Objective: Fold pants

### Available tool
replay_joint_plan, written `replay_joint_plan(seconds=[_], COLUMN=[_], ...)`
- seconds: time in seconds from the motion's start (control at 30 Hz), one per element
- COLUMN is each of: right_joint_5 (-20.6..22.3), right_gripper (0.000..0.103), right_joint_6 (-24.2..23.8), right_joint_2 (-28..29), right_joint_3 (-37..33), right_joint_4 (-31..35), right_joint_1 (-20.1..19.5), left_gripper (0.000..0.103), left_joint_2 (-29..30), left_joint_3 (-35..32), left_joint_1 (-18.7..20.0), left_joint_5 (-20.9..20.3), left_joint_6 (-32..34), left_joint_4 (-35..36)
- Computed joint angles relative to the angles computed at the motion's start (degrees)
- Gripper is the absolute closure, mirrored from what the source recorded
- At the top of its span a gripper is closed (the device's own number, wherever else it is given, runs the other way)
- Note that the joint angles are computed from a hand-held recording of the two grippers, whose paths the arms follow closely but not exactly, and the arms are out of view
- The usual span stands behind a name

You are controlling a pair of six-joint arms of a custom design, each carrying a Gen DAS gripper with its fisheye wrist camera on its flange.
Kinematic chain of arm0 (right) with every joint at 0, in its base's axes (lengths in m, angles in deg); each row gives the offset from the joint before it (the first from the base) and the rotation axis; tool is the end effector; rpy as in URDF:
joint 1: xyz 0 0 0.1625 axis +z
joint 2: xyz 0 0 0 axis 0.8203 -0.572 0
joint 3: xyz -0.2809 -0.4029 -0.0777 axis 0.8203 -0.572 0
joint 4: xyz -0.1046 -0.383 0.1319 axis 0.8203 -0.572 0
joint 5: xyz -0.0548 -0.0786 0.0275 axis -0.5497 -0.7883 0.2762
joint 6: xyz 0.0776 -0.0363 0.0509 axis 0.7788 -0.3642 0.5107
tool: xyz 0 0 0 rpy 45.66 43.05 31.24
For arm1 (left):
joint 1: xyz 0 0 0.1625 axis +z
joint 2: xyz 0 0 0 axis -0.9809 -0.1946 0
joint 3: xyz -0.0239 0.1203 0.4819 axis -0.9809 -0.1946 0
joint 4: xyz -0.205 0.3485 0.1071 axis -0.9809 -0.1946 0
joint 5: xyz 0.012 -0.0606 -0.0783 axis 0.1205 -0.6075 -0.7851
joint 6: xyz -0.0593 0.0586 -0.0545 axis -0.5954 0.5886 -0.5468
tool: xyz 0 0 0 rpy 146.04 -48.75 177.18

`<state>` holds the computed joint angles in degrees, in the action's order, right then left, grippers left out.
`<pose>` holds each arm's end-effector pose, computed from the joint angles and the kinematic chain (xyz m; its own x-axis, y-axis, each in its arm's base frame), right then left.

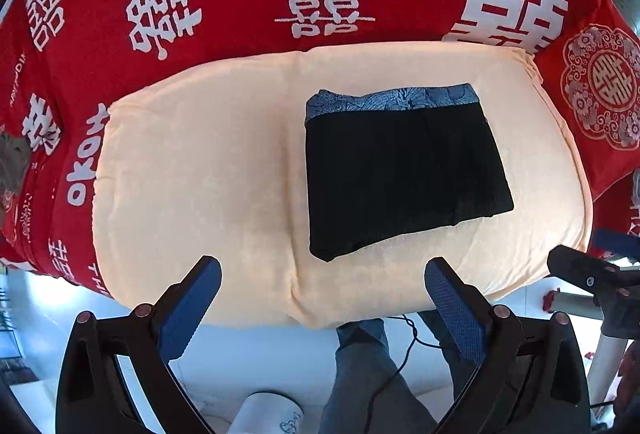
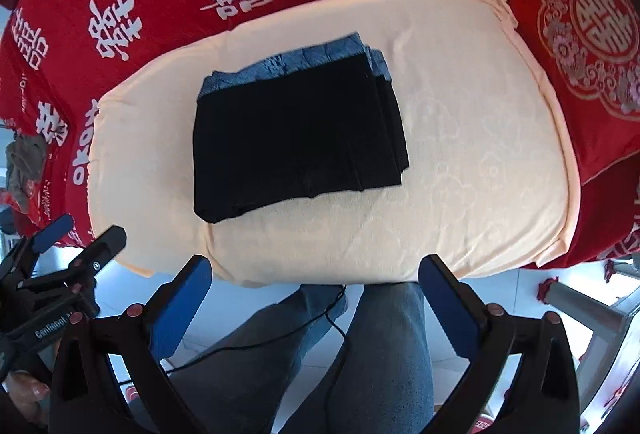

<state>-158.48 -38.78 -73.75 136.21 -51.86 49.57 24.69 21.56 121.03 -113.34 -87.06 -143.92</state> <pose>0.2261 -0.5701 0.2712 -0.8322 0.1452 0.5352 -0.0035 0.9637 -0.2669 -0.3869 -0.6156 0.2297 -0.6485 0.1762 -0.7405 0.2629 0.9648 -0.0006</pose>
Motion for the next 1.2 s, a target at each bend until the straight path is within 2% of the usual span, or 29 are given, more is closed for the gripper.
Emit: replay_joint_plan(seconds=[0.13, 0.5, 1.2], right_joint_5=[-2.71, -5.12, -5.88], right_gripper=[0.0, 0.0, 0.0], right_joint_6=[-1.28, -2.03, -2.08], right_joint_2=[1.23, 2.57, 2.57], right_joint_3=[-1.82, -4.15, -4.6], right_joint_4=[0.71, 2.91, 3.89], right_joint_1=[1.32, 1.97, 1.35], left_gripper=[0.001, 0.001, 0.001], left_joint_2=[0.17, 0.95, 2.45], left_joint_3=[-0.65, -1.55, -2.92], left_joint_1=[-0.08, 0.39, 0.43], left_joint_5=[0.91, 0.22, -0.65], left_joint_6=[-0.1, -0.88, -0.61], left_joint_4=[0.23, 0.52, 1.33])
